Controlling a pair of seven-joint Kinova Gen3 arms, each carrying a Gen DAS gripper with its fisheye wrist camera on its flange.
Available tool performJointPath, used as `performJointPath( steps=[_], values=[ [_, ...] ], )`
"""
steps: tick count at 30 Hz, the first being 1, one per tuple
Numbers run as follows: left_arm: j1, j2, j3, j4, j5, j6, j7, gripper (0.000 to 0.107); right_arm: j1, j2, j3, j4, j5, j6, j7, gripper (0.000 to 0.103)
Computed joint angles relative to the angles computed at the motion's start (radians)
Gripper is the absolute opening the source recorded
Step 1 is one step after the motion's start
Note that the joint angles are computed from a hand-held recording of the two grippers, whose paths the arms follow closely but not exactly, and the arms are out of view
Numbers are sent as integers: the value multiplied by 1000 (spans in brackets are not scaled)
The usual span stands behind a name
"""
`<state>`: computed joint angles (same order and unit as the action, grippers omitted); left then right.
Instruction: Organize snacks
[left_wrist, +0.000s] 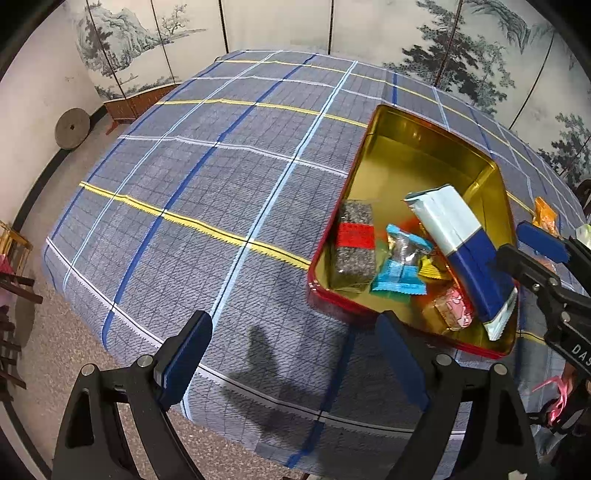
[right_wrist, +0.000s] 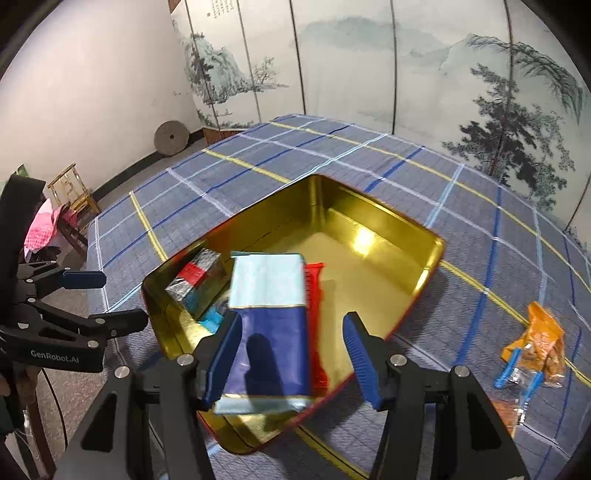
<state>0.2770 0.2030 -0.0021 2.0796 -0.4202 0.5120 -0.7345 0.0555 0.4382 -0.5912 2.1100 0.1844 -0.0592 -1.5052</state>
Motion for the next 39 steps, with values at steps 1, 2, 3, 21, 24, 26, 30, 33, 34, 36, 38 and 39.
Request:
performJointPath(
  steps=[1, 2, 3, 21, 24, 26, 30, 33, 34, 36, 38, 39],
  values=[
    [1, 0, 1, -2, 0, 1, 0, 88, 20, -1, -10, 5, 2, -3, -1, 58],
    [5, -1, 1, -3, -3, 2, 5, 88, 51, 0, -27, 7, 7, 1, -4, 58],
    [9, -2, 0, -6, -7, 4, 11, 88, 75, 2, -41, 10, 12, 3, -4, 58],
    [95, 15, 49, -105, -101, 46, 63, 88, 254, 1, 199, -18, 85, -40, -70, 58],
    [118, 44, 61, -154, -83, 58, 30, 88, 286, 37, 199, -65, 87, -6, -55, 58],
    [130, 62, 66, -183, -65, 63, -3, 88, 299, 63, 196, -99, 76, 21, -36, 58],
    [159, 111, 79, -261, -18, 80, -74, 88, 308, 100, 195, -142, 38, 55, 18, 58],
    [183, 145, 78, -312, 11, 83, -122, 88, 328, 136, 168, -186, 7, 89, 61, 58],
    [192, 155, 78, -325, 16, 83, -139, 88, 338, 148, 154, -199, -3, 99, 76, 58],
    [211, 179, 77, -358, 25, 90, -172, 88, 334, 164, 151, -218, -25, 108, 102, 58],
    [226, 197, 74, -379, 35, 85, -201, 88, 329, 182, 149, -236, -45, 113, 130, 58],
    [231, 207, 75, -385, 38, 68, -221, 88, 318, 190, 158, -248, -58, 119, 140, 58]
  ],
)
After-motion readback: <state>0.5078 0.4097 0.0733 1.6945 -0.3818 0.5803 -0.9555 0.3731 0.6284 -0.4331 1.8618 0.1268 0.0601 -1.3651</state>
